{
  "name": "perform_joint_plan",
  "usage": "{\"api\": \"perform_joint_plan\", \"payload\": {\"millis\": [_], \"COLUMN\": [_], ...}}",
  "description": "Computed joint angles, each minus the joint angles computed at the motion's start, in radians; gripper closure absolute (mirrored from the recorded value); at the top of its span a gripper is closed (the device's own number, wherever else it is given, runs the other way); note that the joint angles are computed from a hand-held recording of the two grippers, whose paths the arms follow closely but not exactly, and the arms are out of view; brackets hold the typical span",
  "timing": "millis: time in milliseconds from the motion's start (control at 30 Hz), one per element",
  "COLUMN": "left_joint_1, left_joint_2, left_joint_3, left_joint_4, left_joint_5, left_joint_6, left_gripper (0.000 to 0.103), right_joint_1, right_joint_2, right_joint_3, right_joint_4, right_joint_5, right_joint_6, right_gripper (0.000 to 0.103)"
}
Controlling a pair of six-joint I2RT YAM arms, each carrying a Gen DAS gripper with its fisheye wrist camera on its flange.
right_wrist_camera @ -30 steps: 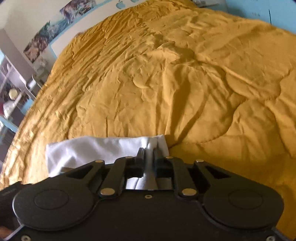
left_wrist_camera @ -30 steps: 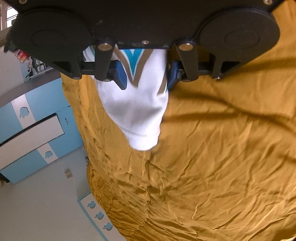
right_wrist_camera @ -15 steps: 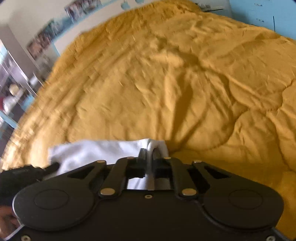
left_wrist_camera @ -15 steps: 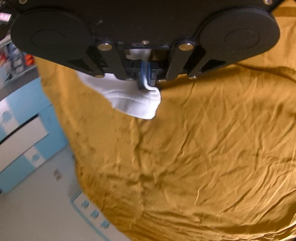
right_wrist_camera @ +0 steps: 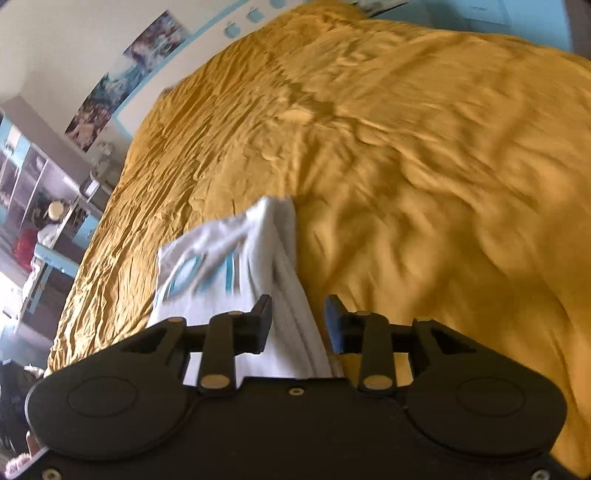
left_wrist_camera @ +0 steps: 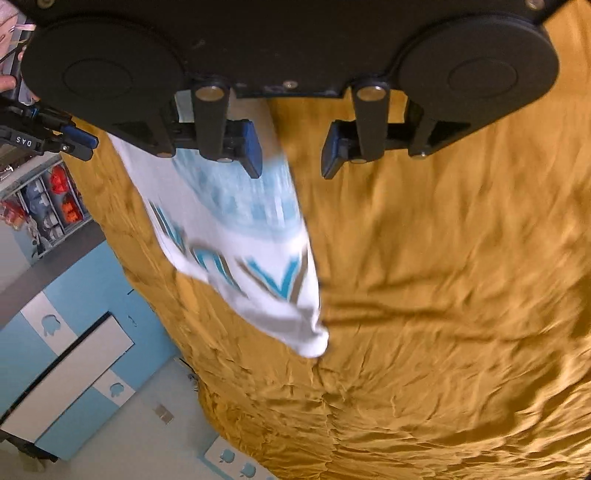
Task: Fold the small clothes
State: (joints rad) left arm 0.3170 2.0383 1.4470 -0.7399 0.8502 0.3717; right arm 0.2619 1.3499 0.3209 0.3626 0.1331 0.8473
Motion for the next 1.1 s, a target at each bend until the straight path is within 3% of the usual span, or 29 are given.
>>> {"api": "perform_joint_plan", "payload": {"millis": [100,200,433,533,767,833,867,967,1100], "left_joint_1": [0.066,0.124,0.162,0.155,0.109,0.091,0.084,0.052,-0.034], "left_joint_2": [-0.167,-0.269,-0.414,-0.426,-0.494,-0.519,-0.528,-0.56,-0.603], "left_joint_3": [-0.201,-0.319,-0.484,-0.506,-0.573,-0.593,-0.601,-0.629,-0.682], "left_joint_4": [0.01,-0.041,-0.018,-0.01,0.08,0.098,0.107,0.157,0.281], "left_joint_5": [0.009,0.038,0.013,-0.002,-0.038,-0.046,-0.048,-0.063,-0.146], "left_joint_6": [0.097,0.192,0.249,0.26,0.245,0.234,0.23,0.201,0.069], "left_gripper": [0.069,0.068,0.068,0.067,0.066,0.066,0.065,0.062,0.061], "right_joint_1": [0.144,0.227,0.304,0.309,0.322,0.333,0.338,0.366,0.38], "right_joint_2": [-0.146,-0.168,-0.078,-0.047,0.069,0.081,0.08,-0.012,-0.107], "right_joint_3": [-0.116,-0.151,-0.068,-0.082,-0.069,-0.044,-0.021,0.005,0.024], "right_joint_4": [-0.028,-0.02,-0.081,-0.037,0.044,0.03,0.003,-0.064,-0.088], "right_joint_5": [0.14,0.206,0.266,0.254,0.262,0.275,0.279,0.322,0.37], "right_joint_6": [0.153,0.241,0.297,0.338,0.387,0.369,0.35,0.32,0.274], "right_gripper": [0.068,0.068,0.068,0.068,0.068,0.081,0.098,0.099,0.099]}}
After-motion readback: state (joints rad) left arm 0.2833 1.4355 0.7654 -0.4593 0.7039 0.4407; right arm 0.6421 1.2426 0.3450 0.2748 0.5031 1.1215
